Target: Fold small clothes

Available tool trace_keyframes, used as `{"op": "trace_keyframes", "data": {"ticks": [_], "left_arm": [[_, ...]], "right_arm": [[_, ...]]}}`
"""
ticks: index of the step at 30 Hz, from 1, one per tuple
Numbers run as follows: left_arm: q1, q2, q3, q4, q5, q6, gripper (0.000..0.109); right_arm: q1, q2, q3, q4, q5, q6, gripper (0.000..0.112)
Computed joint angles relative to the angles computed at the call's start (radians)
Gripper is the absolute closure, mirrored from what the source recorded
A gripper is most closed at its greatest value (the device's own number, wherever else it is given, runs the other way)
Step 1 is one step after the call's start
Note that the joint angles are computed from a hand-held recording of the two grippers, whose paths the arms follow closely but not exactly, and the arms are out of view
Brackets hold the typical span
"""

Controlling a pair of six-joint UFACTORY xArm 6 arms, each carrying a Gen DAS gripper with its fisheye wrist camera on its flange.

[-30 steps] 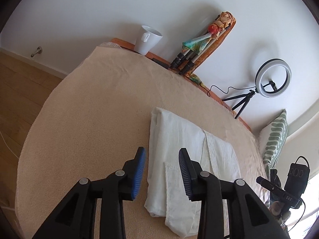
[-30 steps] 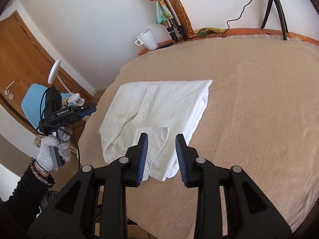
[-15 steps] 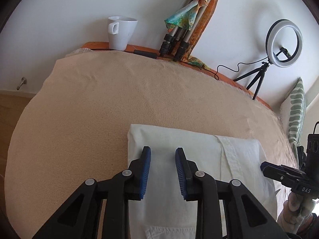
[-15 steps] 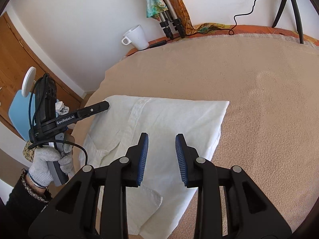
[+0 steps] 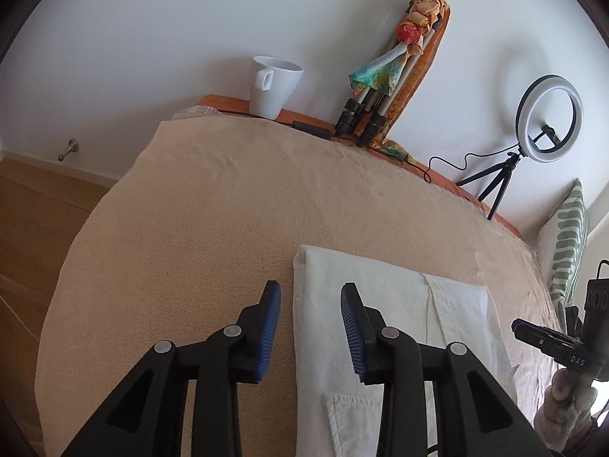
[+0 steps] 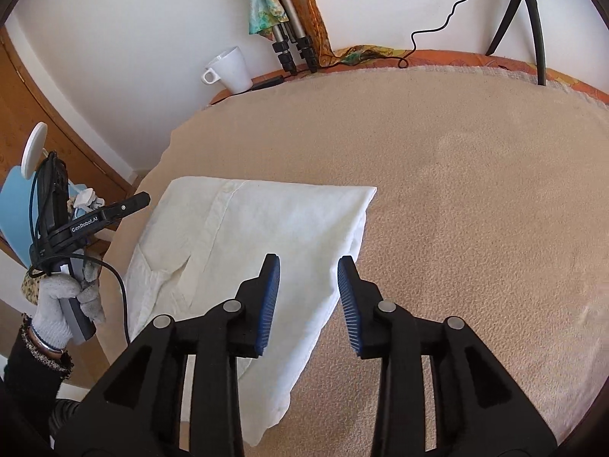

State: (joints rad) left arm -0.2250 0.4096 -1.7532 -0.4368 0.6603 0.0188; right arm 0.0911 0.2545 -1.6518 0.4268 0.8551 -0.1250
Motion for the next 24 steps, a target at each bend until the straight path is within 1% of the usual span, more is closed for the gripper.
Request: {"op": "trace_keyframes", "data": {"ticks": [2, 3, 4, 5, 6, 8, 10, 13, 16, 20, 24], "left_arm": [[0.009, -0.029, 0.028, -0.039, -0.007, 0.013, 0.07], [0.015, -0.044, 0.046, -0.072, -0.006, 0.021, 0.064], [0.023, -0.052, 0.058, -0.116, 0.005, 0.032, 0.055], [0.032, -0.057, 0.067, -0.161, 0.022, 0.04, 0.052], [0.04, -0.059, 0.072, -0.202, 0.046, 0.037, 0.048], [0.057, -0.057, 0.078, -0.273, 0.097, 0.032, 0.048], [0.073, -0.054, 0.088, -0.355, 0.145, 0.045, 0.048], [0.086, -0.052, 0.099, -0.398, 0.183, 0.028, 0.048], [0.089, -0.046, 0.1, -0.427, 0.193, 0.021, 0.047], [0.089, -0.024, 0.078, -0.443, 0.231, 0.023, 0.047], [0.079, 0.0, 0.053, -0.446, 0.246, 0.033, 0.048]], "right_arm": [[-0.016, -0.023, 0.021, 0.045, -0.004, -0.014, 0.074], [-0.024, -0.035, 0.035, 0.067, -0.002, -0.023, 0.074], [-0.032, -0.044, 0.045, 0.088, 0.006, -0.029, 0.074], [-0.04, -0.051, 0.056, 0.111, 0.015, -0.031, 0.071], [-0.05, -0.058, 0.069, 0.14, 0.027, -0.031, 0.06], [-0.072, -0.065, 0.095, 0.209, 0.051, -0.03, 0.046], [-0.092, -0.069, 0.122, 0.288, 0.08, -0.039, 0.046], [-0.105, -0.071, 0.155, 0.329, 0.091, -0.034, 0.046], [-0.116, -0.068, 0.177, 0.384, 0.095, -0.032, 0.046], [-0.131, -0.066, 0.209, 0.477, 0.094, -0.043, 0.046], [-0.13, -0.06, 0.207, 0.52, 0.095, -0.053, 0.046]]}}
